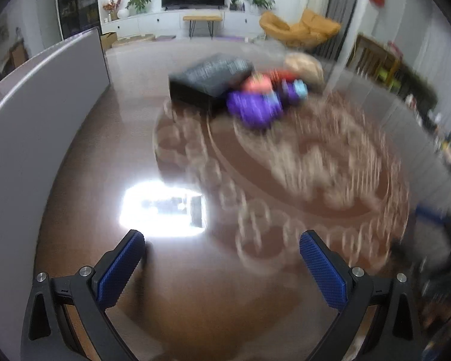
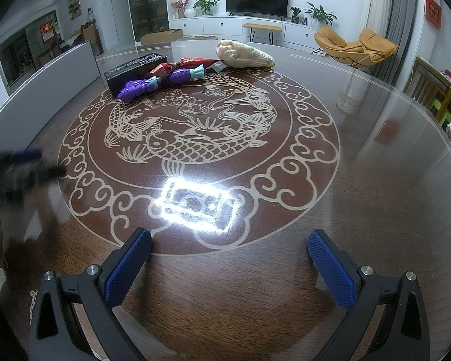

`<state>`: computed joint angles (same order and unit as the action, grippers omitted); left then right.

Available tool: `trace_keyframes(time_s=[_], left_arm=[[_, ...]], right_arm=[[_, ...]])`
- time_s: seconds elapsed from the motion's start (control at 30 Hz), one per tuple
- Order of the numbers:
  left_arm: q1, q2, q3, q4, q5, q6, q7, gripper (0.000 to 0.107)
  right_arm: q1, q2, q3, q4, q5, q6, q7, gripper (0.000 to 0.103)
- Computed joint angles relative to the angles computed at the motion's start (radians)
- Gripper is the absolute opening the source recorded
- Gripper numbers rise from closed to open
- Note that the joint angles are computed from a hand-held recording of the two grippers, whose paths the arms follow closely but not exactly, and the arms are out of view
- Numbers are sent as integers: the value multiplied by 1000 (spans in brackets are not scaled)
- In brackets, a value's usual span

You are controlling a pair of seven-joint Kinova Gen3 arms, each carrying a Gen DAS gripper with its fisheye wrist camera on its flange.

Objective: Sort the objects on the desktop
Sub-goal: 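Lower the left tool onto the black door removing bar box and close it, then hold the black box in the left tool above the table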

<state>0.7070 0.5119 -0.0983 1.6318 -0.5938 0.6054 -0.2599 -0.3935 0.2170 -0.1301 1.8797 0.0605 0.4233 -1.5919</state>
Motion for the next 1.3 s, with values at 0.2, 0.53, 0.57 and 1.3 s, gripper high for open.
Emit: trace_keyframes(time_s=[0.2, 0.53, 0.57, 1.3], left_arm=[[-161, 90, 65, -221, -63, 100, -220, 103], [-407, 232, 235, -432, 157, 81, -563, 97], [-409, 225, 224, -412, 181, 48, -571, 71], [243, -22, -235, 143, -38, 7, 113, 92]], right_arm=[[-1, 0, 1, 0, 0, 0, 0, 103], [-1, 1, 1, -1, 0, 0, 0, 103], [-1, 1, 1, -1, 0, 0, 0, 103], [0, -1, 1, 1, -1, 0, 1, 103]])
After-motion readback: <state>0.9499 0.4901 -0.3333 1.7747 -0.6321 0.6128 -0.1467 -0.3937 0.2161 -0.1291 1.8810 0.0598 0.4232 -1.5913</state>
